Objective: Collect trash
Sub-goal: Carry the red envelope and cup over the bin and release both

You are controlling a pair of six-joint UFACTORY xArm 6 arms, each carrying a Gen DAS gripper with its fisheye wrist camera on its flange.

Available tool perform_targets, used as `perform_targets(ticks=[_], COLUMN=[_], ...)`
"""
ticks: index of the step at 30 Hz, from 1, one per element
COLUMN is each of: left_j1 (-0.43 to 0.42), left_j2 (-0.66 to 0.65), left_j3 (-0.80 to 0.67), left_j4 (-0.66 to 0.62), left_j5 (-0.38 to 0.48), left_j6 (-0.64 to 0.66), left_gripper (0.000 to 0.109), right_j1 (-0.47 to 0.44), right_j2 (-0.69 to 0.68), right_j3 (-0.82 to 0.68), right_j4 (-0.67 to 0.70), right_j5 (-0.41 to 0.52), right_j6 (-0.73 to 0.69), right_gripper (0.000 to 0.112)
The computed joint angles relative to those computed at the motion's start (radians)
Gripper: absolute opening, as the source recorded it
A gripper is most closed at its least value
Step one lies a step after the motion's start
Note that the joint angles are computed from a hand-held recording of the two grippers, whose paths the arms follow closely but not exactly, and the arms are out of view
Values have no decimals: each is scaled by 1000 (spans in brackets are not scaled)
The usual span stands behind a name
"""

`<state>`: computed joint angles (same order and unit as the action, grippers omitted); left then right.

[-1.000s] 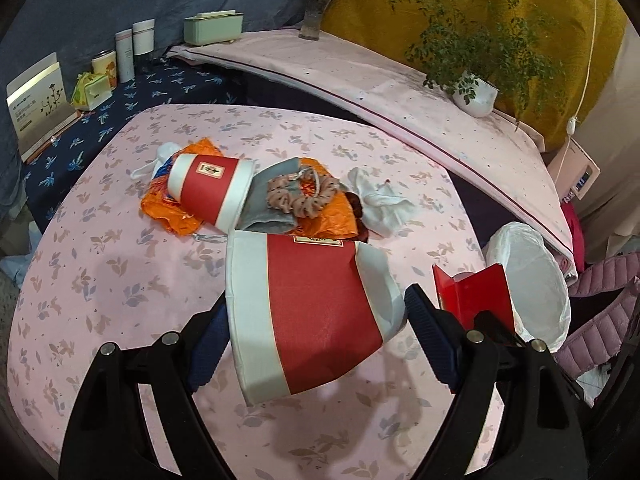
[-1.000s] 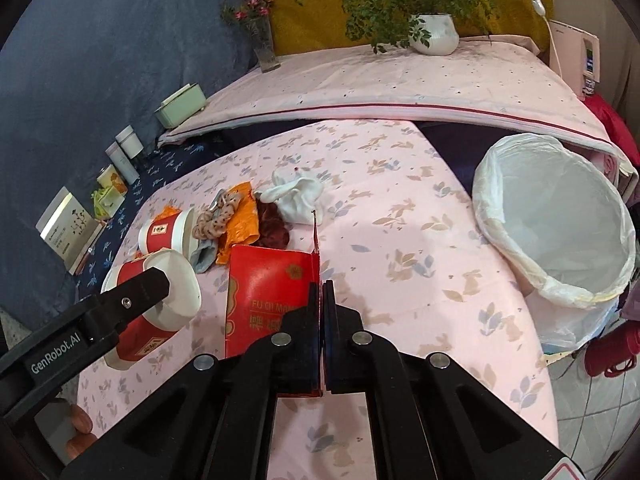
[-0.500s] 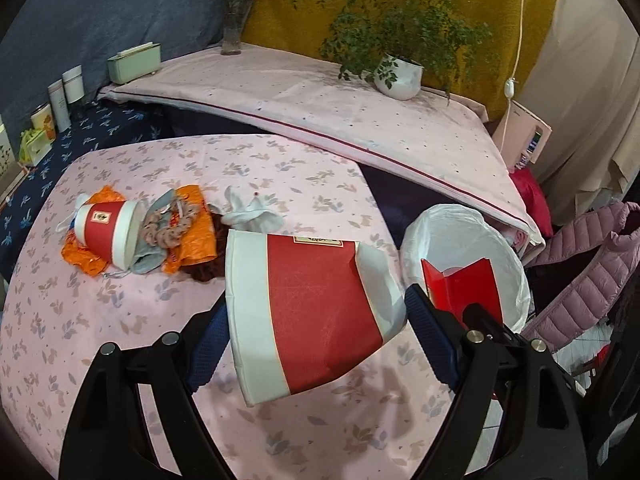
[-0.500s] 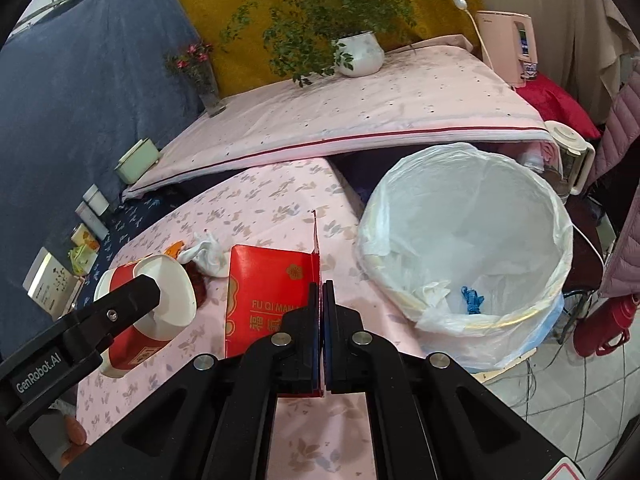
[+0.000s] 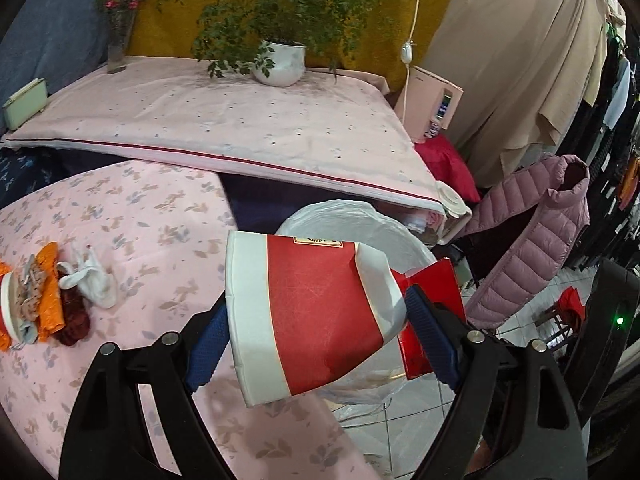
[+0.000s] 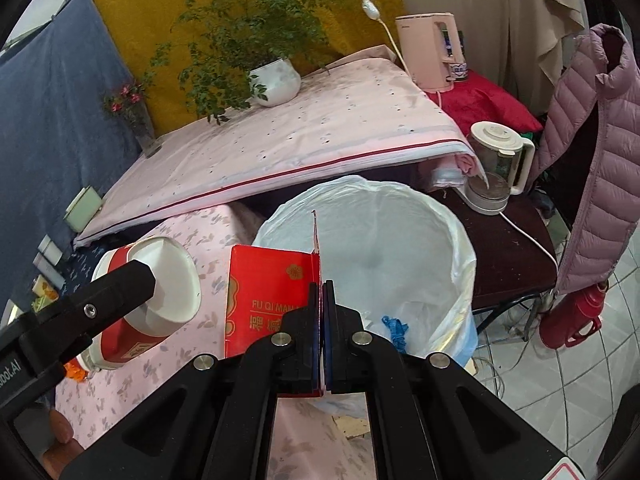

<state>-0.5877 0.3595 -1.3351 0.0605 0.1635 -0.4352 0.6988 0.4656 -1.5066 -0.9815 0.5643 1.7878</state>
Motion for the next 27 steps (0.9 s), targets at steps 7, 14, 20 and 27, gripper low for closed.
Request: perform_targets(ticks=[7, 14, 20, 27], left_j1=[-26, 10, 44, 71], left_j2=[115, 117, 98, 68], left_j3=[-146, -140, -118, -86], left_j4=[-126, 113, 321, 505], left_j5=[20, 33, 59, 92], left_j6=[119, -115, -307, -464], left_gripper=[90, 90, 90, 90], right_j1=[-37, -50, -46, -31], right_j2=[-17, -1, 41, 107], right_j3=[39, 15, -50, -155], right_j4=[-16, -13, 16, 61], right_j5=[-1, 4, 14, 50], right_j6=[30, 15, -50, -138], right_gripper=[2, 2, 2, 4])
